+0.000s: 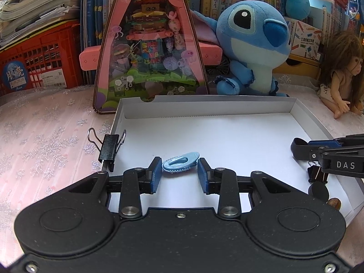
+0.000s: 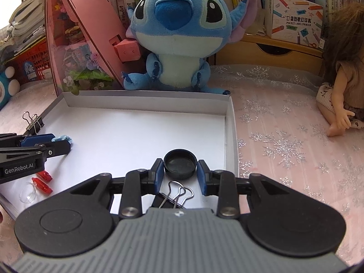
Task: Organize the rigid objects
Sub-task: 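Carry the blue hair clip and black cap into the white tray and open both tools, then withdraw both open tools from the tray toward the remaining items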
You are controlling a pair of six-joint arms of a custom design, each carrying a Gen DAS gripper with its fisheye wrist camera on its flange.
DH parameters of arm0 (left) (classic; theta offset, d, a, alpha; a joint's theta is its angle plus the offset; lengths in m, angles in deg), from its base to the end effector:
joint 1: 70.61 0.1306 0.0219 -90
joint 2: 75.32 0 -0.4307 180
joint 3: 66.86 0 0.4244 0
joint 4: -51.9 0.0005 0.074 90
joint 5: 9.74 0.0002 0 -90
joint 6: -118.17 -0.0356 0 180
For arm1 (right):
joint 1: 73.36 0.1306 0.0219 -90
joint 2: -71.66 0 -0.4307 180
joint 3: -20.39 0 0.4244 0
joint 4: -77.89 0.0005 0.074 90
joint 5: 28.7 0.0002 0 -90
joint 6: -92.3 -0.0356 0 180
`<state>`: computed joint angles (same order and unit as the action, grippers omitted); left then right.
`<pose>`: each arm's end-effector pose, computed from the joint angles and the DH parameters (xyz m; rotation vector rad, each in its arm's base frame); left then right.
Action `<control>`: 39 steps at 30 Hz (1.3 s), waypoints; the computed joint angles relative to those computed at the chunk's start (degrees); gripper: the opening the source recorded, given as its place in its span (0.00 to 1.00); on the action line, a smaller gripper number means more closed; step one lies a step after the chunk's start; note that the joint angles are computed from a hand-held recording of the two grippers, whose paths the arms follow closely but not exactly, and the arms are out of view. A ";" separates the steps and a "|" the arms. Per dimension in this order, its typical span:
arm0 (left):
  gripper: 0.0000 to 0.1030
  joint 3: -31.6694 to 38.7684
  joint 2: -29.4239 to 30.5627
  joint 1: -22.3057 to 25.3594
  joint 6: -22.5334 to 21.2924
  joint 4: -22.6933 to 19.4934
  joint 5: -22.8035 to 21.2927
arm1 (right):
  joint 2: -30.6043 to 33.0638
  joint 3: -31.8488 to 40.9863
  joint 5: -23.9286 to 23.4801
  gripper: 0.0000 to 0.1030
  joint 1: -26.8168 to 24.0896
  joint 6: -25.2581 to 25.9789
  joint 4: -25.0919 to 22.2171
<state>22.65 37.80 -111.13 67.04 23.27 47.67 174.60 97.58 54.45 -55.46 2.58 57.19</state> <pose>0.5012 -0.4038 0.2744 -0.1958 2.2915 0.0149 0.5468 0.1805 0.2866 -0.4345 2.3535 0.2879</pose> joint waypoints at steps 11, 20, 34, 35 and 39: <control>0.51 -1.28 -2.10 -1.88 -1.21 0.93 -3.92 | -3.34 -3.07 -0.17 0.54 0.34 -0.73 4.46; 0.61 -4.56 -5.78 -5.87 -3.93 4.10 -7.55 | -9.29 -8.83 2.77 0.68 1.59 1.65 9.72; 0.68 -9.99 -10.79 -13.50 -1.44 5.37 -10.93 | -19.64 -18.62 4.65 0.73 3.36 6.12 12.05; 0.68 -10.26 -11.00 -13.98 -1.23 5.29 -11.02 | -20.33 -19.25 4.74 0.74 3.52 6.31 12.10; 0.69 -11.39 -11.80 -16.07 0.30 4.52 -11.51 | -23.12 -21.65 4.10 0.76 4.09 7.19 11.77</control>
